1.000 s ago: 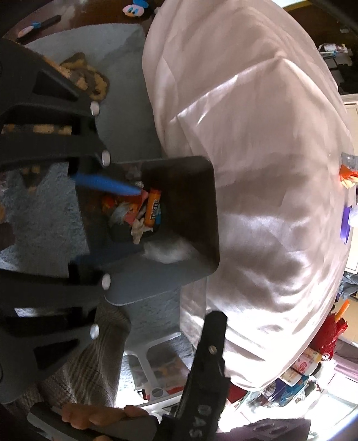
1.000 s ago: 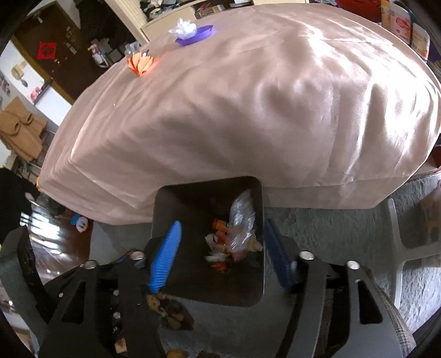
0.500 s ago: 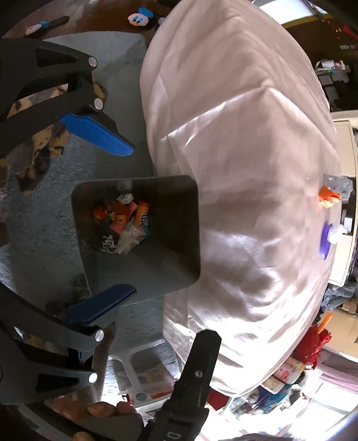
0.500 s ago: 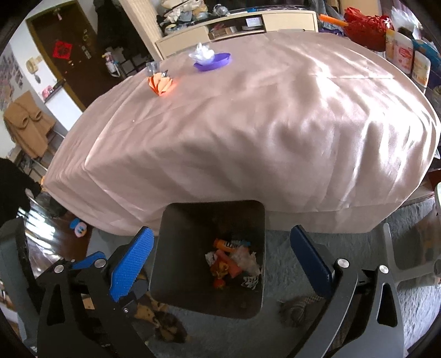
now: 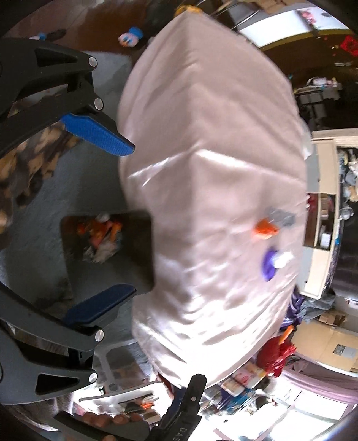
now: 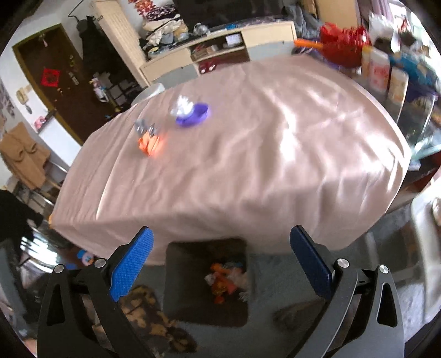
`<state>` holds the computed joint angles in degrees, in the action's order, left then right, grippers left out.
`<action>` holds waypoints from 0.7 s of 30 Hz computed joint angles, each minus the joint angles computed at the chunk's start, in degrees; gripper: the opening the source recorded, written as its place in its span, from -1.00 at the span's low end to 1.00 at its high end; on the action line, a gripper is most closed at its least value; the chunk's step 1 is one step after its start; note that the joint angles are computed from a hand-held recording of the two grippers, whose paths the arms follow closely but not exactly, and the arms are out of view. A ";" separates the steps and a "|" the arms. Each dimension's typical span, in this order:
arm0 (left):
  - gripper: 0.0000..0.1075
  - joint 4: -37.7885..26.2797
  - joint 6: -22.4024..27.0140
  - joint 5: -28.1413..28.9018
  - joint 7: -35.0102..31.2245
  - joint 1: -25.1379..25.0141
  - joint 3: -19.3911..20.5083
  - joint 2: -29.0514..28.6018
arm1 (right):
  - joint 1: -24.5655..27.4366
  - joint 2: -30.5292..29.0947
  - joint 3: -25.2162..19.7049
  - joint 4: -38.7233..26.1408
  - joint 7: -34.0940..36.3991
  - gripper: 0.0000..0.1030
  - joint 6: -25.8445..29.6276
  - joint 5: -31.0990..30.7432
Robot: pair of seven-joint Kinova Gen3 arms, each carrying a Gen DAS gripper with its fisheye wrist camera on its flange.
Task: Collect trash
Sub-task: 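Move both tools back over the table toward the orange paper and tissue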
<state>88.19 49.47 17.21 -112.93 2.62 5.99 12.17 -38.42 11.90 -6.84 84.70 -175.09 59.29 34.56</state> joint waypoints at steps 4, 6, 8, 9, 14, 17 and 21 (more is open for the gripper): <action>0.66 -6.21 0.97 -3.90 2.75 0.78 -0.96 2.99 | 1.71 2.02 0.92 -4.76 5.44 0.93 2.95 -0.95; 0.66 -9.87 2.05 -4.46 3.62 0.51 -0.92 5.20 | 2.33 3.64 1.60 -7.86 8.58 0.93 4.44 -1.42; 0.66 -13.20 2.50 -5.27 4.72 0.73 -0.88 7.37 | 2.59 5.23 2.43 -10.53 11.18 0.93 5.42 -1.69; 0.66 -14.89 2.45 -6.09 5.42 1.21 -0.92 8.55 | 2.89 6.27 2.90 -12.32 12.68 0.93 5.77 -1.92; 0.66 -22.18 3.70 -8.93 6.75 3.35 -0.20 14.28 | 4.46 10.74 5.28 -19.17 18.00 0.93 4.61 -4.20; 0.65 -26.29 5.72 -8.78 6.68 4.20 0.74 17.89 | 7.31 14.57 5.81 -23.91 21.57 0.93 2.17 -8.85; 0.65 -30.06 4.79 -10.43 7.57 7.13 0.49 21.64 | 9.69 20.40 6.92 -32.08 27.09 0.93 1.97 -14.07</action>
